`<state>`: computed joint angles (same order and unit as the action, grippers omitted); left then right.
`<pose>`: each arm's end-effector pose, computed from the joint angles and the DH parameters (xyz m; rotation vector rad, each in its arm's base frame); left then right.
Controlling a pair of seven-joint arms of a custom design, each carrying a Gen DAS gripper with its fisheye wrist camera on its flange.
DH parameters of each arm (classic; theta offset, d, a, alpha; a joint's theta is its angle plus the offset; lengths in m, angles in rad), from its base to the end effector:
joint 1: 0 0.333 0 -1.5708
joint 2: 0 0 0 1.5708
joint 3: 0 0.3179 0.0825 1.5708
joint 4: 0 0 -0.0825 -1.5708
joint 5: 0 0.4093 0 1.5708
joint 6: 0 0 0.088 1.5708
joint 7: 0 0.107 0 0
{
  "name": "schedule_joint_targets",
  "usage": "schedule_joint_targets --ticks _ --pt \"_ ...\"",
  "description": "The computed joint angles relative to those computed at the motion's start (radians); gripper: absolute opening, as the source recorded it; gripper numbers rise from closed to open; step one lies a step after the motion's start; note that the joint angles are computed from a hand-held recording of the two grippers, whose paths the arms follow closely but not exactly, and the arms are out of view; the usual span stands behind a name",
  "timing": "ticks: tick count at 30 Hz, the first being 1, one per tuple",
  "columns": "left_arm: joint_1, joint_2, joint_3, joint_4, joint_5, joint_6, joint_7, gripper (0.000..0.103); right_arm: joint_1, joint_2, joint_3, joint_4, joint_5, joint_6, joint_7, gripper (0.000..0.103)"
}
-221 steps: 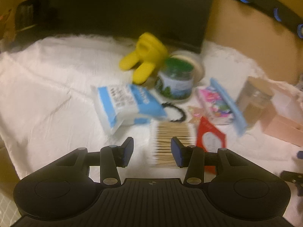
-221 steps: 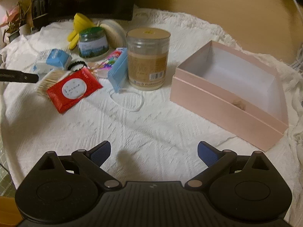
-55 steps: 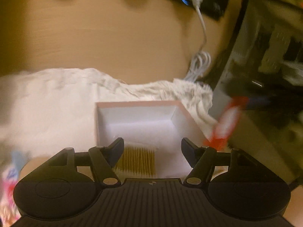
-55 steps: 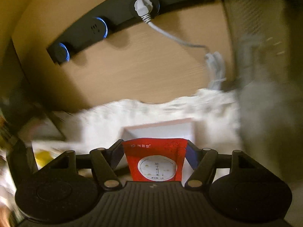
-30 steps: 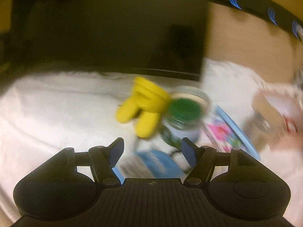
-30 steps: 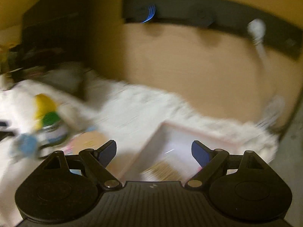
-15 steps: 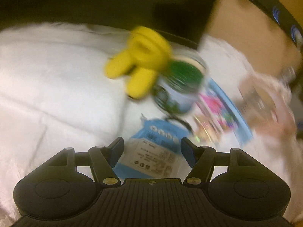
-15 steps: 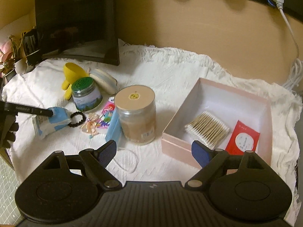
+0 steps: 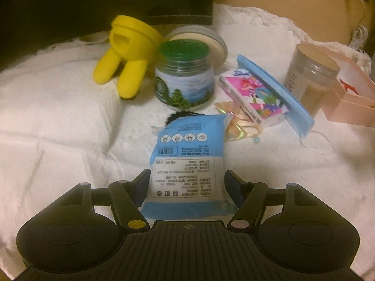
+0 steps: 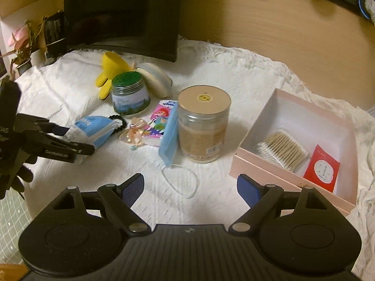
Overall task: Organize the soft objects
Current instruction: 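Grasp the blue wet-wipe pack with the left tool while the right tool grasps the yellow toy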
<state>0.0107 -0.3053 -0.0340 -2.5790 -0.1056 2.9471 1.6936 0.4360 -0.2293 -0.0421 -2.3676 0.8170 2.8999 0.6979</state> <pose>0.4841 -0.0046 0.4303 -1.7877 1.8825 -0.6535 0.5019 0.1605 0.4777 -2.0251 1.1479 -0.4283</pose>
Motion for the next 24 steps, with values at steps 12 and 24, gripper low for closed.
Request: schedule_joint_targets --ticks 12,24 --pt "-0.169 -0.010 0.149 -0.019 -0.218 0.129 0.116 0.061 0.044 -0.004 -0.001 -0.007 0.002 0.039 -0.050 0.087" --pt "-0.074 -0.138 0.183 -0.073 -0.278 0.189 0.128 0.059 0.019 0.398 0.084 0.669 -0.020 -0.318 0.082 0.084"
